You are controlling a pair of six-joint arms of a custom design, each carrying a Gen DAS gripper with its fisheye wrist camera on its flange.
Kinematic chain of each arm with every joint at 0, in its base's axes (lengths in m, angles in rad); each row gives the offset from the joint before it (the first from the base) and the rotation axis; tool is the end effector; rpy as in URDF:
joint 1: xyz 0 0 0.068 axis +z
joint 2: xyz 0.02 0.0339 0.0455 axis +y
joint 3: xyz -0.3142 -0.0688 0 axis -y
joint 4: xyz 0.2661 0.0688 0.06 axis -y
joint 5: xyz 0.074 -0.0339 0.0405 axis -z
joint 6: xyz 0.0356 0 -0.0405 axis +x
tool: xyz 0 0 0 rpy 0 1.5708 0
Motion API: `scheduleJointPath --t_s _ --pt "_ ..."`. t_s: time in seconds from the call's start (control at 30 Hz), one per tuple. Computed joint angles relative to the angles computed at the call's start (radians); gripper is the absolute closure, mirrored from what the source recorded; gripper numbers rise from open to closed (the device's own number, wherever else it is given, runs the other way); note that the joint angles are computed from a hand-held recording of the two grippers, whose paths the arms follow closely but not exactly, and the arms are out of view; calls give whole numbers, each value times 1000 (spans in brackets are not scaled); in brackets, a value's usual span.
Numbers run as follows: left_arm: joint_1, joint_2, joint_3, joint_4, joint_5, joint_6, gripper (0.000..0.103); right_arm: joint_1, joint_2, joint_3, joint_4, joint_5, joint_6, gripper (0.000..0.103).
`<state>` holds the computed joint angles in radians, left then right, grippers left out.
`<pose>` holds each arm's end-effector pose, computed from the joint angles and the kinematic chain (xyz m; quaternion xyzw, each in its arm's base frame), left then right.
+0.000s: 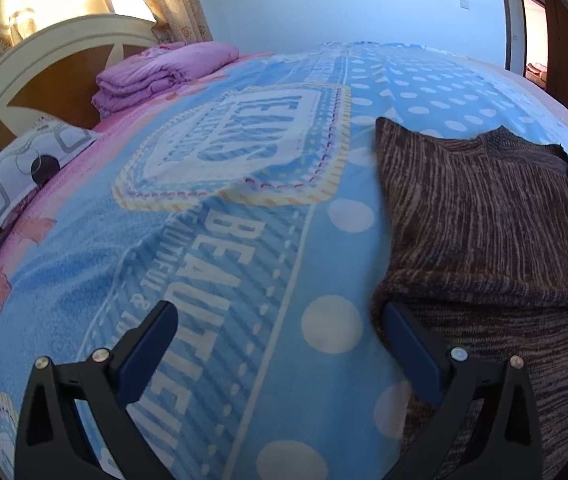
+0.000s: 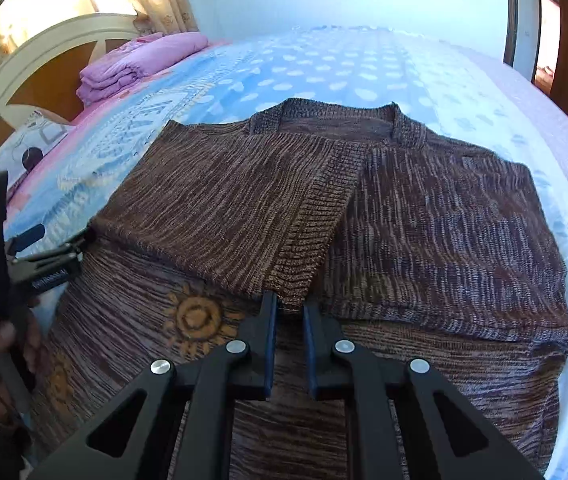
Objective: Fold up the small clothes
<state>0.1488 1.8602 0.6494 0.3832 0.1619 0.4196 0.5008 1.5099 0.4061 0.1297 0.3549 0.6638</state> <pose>0.3306 0.0438 0.1064 0.1545 0.9162 0.0292 0.3685 0.2117 0.1018 0.1277 0.1283 0.9335 0.0182 0.3344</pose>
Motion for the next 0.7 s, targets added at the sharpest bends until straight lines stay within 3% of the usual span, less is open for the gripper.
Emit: scheduleJointPath --t_s 0.13,0.27,0.37,0.47,0.6,0.7 --pt "56 -43 -18 -25 18 -22 0 32 -76 -5 -70 88 19 65" --pt "69 -84 -22 -5 31 -76 0 85 -150 3 -99 201 9 64" --pt "27 -92 12 -54 21 -98 0 68 -116 35 -37 162 -60 64" --pt "-23 -95 3 -22 -1 -99 0 61 -39 68 20 143 -116 64" --pt "-114 14 4 80 -160 -16 0 20 89 109 31 58 -121 64" --pt "-89 12 9 62 -127 -14 0 13 152 109 61 50 -106 64"
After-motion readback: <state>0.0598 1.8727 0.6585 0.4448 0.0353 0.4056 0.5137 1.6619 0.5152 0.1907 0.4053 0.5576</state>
